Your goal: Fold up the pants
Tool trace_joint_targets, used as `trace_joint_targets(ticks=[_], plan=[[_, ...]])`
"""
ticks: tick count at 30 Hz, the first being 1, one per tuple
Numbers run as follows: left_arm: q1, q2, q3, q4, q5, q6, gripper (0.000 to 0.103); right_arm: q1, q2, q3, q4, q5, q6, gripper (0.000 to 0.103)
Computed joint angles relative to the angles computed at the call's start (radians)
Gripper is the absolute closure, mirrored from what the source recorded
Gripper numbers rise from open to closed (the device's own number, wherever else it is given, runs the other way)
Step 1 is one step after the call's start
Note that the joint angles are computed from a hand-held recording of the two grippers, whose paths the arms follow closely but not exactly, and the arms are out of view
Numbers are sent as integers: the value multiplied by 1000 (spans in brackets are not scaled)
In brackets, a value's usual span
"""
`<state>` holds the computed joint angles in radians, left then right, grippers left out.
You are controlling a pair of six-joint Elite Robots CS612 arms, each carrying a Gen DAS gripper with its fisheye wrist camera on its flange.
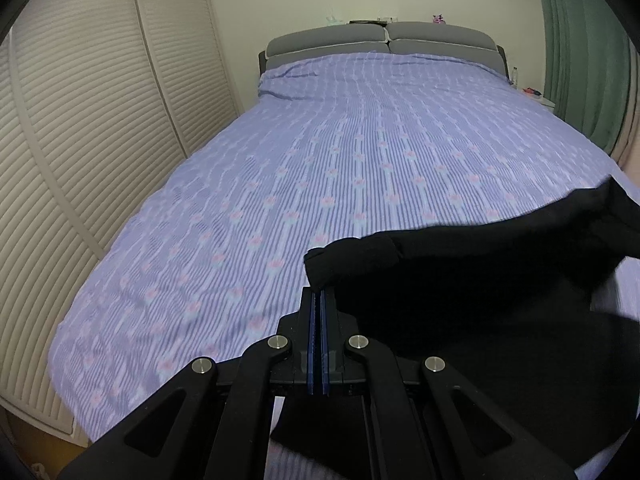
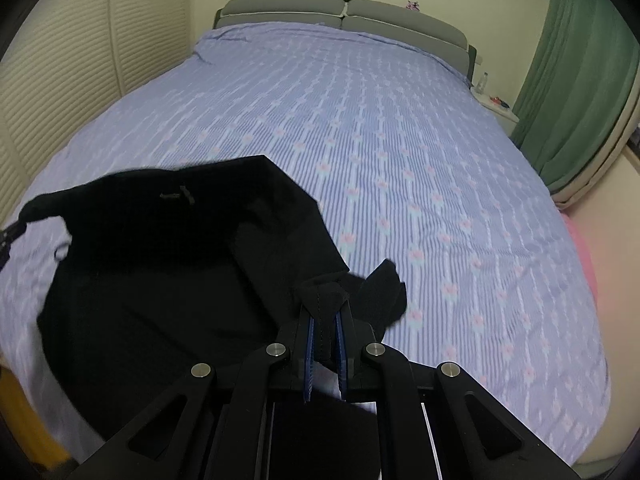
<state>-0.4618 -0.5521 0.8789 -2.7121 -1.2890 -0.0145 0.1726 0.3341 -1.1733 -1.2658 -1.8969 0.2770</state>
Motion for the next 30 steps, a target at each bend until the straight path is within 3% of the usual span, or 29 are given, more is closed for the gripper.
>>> trace_joint_targets(ticks=[4,7,13,17,19,21,24,26,30], plan=[[1,-61,138,-85,4,-3,101,24,33,-79,66,-14,-7,93],[3,-89,202,-88,-17,-5,101,40,55,-126,124,-16,4,93],[-5,-95,239,-95,-51,-1,101,50,99,-203,274,-11,83,93],[-6,-74,221,-89,-73,2,101,53,122,-231,304,-38,109,93],[-7,-62,205,-70,-82,-1,95,54,134,-240,309,-54,108,93],[-7,-53,196,-60,-86,-5,75,57,139,-239,313,-65,107,93],[-3,-41,183,-50,-103,-13,56,62,140,-232,316,-93,117,92],[1,-34,172,-39,-119,-21,50,67,136,-220,313,-126,122,87],[7,-13,144,-1,-132,-47,48,79,128,-198,301,-189,125,75]])
